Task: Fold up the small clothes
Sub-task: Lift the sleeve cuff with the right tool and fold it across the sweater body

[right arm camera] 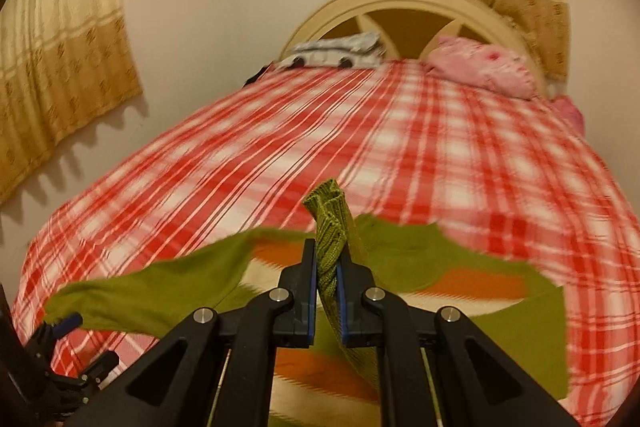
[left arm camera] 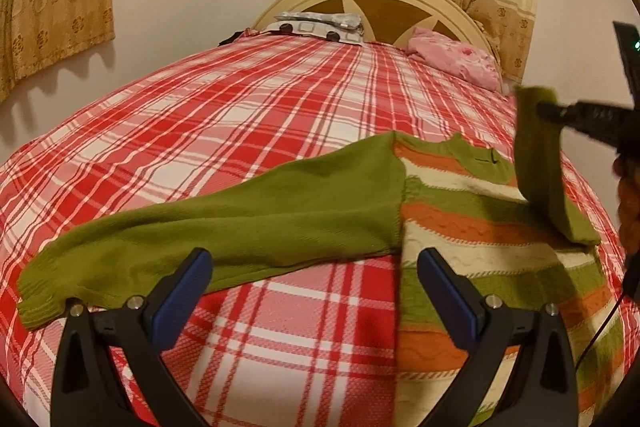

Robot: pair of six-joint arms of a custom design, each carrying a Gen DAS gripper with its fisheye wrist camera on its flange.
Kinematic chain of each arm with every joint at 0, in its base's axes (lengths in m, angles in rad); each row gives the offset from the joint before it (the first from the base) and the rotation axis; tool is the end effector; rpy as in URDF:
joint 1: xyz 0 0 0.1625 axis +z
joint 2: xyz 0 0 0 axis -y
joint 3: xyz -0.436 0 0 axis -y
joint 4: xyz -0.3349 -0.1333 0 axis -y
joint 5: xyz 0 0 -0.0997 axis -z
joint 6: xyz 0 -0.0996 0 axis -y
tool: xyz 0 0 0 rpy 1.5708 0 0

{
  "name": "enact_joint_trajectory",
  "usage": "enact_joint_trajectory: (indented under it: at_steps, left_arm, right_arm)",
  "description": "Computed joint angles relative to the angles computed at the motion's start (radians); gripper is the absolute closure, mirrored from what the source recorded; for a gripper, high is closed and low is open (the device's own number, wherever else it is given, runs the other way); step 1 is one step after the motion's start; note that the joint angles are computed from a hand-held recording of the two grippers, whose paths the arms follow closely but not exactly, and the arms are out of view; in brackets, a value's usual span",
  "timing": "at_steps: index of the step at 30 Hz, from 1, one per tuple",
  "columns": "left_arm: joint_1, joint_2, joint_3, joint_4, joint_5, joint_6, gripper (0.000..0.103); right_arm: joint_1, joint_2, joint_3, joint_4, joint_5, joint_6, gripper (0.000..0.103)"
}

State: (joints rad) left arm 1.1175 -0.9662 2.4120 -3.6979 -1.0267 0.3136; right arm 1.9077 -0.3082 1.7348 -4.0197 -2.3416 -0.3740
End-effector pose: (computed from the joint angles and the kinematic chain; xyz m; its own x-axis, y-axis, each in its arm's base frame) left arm -0.0180 -0.4592 0.1855 -0.7625 0.2930 -0.5768 0.6049 0.6391 -0.4751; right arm 0.2509 -0.5230 0.0112 -0.7502 0.1218 0.6499 -0.4796 0.5764 -0.6616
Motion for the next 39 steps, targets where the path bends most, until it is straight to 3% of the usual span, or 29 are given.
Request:
enact_joint_trajectory:
  at_steps: [8, 12, 20, 31, 39]
  left_arm:
    - [0.036, -0.002, -0.013, 0.011, -0.001, 0.002, 0.000]
    - [0.045, -0.005, -0.016, 0.022, -0.003, -0.003, 0.000]
    - [0.053, -0.019, -0.009, 0.026, 0.002, -0.007, 0.000]
    - [0.058, -0.064, 0.007, 0.025, 0.018, 0.001, 0.000]
    - [0.061, -0.095, 0.013, 0.029, 0.037, 0.013, 0.000]
  right_arm:
    - [-0.041, 0.102, -0.104, 0.117, 0.033, 0.076, 0.096]
    - [-0.045, 0.130, -0.142, 0.143, 0.020, 0.069, 0.097]
    - [-0.071, 0.165, -0.156, 0.213, 0.024, 0.098, 0.097]
    - [-0.036, 0.193, -0.209, 0.209, 0.007, 0.072, 0.097]
    - [-0.067, 0.205, -0.224, 0.340, 0.042, 0.154, 0.092]
